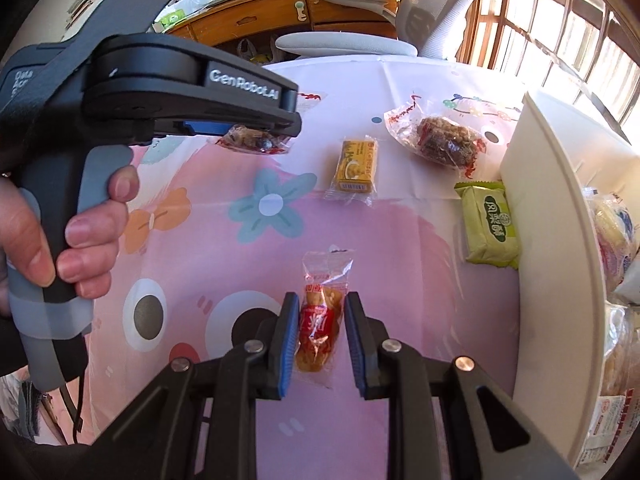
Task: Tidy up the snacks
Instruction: 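Carry the nut bag and candy stick into the white tray and release both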
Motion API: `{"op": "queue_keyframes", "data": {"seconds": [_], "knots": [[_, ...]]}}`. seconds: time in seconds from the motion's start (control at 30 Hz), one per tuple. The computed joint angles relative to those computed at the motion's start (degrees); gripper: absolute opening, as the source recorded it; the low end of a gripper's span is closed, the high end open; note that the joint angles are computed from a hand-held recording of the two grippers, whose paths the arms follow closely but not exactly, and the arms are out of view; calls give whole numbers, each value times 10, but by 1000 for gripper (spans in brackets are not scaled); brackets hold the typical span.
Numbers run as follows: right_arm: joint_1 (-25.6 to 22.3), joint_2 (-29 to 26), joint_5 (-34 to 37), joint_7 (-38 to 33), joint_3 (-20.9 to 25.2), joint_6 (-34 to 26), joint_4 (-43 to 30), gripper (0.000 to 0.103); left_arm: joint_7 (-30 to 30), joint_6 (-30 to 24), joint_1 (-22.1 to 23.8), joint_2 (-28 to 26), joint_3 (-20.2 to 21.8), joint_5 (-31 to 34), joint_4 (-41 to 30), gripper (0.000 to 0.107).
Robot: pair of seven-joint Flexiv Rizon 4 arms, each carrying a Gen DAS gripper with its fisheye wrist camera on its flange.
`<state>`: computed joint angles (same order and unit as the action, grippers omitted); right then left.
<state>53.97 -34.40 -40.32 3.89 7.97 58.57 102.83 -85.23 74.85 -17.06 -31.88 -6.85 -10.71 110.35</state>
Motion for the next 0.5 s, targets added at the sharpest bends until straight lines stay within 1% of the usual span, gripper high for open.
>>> {"op": "queue_keyframes", "data": {"seconds": [0.2, 0.33, 0.5], "knots": [[17, 22, -14, 23, 2, -29, 0, 23, 11, 7, 16, 69, -14, -13, 62, 47], [29, 45, -31, 47, 10, -64, 5, 23, 23, 10, 19, 121, -19, -24, 108, 47], [37, 75, -47, 78, 28, -112, 10, 23, 44, 20, 22, 194, -29, -61, 180, 47]]}}
